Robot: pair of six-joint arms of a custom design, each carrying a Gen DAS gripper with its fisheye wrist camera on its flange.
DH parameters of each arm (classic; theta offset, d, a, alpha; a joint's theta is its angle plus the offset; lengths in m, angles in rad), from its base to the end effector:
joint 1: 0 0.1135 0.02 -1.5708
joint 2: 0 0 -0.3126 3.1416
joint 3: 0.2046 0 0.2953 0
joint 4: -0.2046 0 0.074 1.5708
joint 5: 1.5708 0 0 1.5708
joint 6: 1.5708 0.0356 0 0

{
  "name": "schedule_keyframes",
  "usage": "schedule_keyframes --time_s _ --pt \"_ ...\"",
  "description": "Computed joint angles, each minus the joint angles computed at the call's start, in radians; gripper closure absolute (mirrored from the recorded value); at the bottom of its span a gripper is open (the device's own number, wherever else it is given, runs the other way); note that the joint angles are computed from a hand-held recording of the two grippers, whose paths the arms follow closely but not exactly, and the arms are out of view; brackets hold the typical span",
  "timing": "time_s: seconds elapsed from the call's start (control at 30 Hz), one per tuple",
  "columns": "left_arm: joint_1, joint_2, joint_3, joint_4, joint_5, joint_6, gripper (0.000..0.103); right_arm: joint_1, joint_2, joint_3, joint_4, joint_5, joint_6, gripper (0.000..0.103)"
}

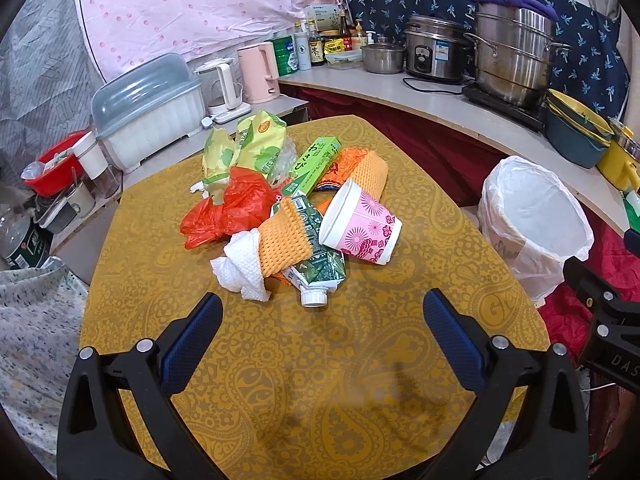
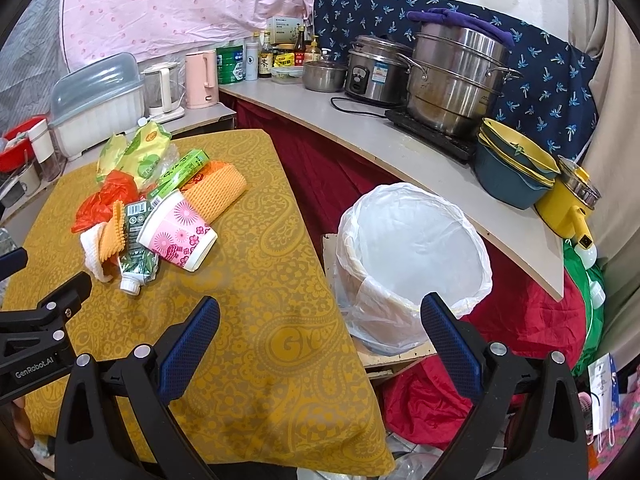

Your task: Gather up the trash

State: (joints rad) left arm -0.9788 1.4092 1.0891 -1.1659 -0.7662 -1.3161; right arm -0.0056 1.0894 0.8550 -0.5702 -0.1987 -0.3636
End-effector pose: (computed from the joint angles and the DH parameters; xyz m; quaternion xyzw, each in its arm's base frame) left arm 0.1720 -0.2115 0.2887 -0.1712 0.9109 0.1176 0.3566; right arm 0.2460 0.0056 0.3033 -0.2008 0.9016 0.0222 0.3825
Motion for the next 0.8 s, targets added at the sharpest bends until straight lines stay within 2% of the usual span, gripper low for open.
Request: schedule_keyframes --time_s 0.43,0.8 --pt "0.057 -0.073 -0.091 0.067 0.026 0.026 0.007 0.101 0.048 -0.001 0.040 0.074 0.079 0.007" --pt "0.232 -0.245 -0.284 0.170 0.106 0.115 0.007 0.248 0.140 -0.005 0.115 0.124 0.219 0.007"
